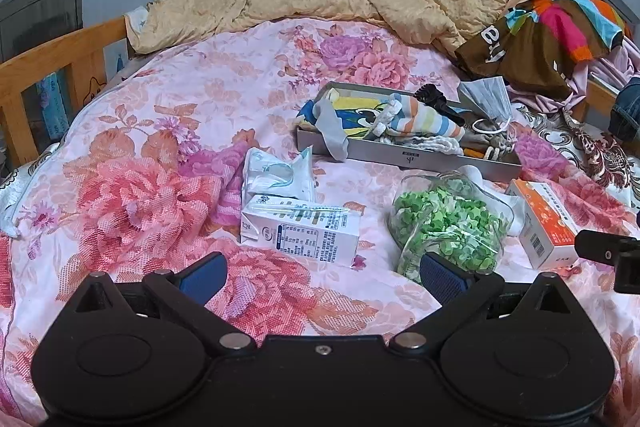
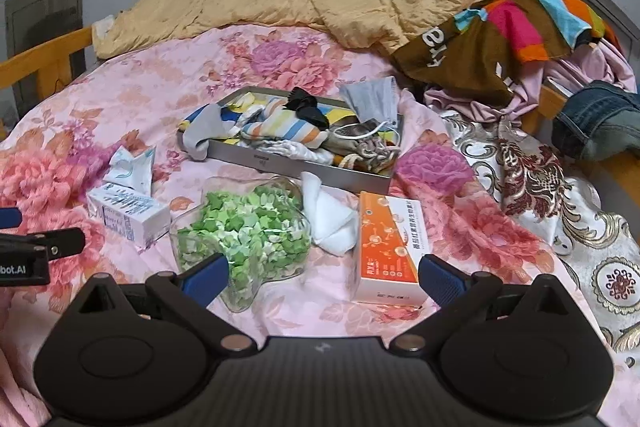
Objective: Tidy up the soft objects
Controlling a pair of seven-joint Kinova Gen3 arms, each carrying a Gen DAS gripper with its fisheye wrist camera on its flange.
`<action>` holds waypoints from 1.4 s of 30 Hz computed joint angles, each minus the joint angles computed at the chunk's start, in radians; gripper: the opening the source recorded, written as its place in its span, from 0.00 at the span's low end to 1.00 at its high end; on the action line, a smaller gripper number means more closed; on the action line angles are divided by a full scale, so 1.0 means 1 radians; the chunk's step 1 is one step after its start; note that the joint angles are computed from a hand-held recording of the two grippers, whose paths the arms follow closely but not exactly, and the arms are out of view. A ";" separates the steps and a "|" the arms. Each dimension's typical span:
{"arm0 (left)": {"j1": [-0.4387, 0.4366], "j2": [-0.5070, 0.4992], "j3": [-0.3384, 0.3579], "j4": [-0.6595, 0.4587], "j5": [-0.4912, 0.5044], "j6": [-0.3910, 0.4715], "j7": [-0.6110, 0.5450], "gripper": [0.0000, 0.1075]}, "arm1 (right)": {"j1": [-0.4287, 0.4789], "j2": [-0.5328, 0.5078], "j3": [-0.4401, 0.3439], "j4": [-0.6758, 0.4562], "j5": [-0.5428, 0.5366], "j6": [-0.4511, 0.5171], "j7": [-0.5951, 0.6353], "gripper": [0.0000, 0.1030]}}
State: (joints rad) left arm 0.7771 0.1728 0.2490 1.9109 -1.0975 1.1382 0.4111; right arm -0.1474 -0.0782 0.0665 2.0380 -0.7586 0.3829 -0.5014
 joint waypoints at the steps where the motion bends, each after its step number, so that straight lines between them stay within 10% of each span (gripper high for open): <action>1: -0.001 0.000 0.000 0.000 0.001 -0.002 -0.002 0.95 | -0.002 0.000 0.001 0.001 -0.003 0.001 0.007 1.00; 18: -0.008 -0.016 0.004 -0.025 -0.011 -0.047 -0.018 0.95 | -0.004 0.005 0.028 0.006 -0.191 0.015 0.179 1.00; 29: -0.076 -0.056 -0.009 -0.015 0.035 -0.113 -0.070 0.95 | 0.102 0.098 -0.027 -0.103 -0.235 0.208 0.174 1.00; 42: -0.257 -0.068 -0.067 -0.036 0.137 -0.352 -0.443 0.95 | 0.199 0.262 -0.136 -0.308 -0.172 0.326 0.065 1.00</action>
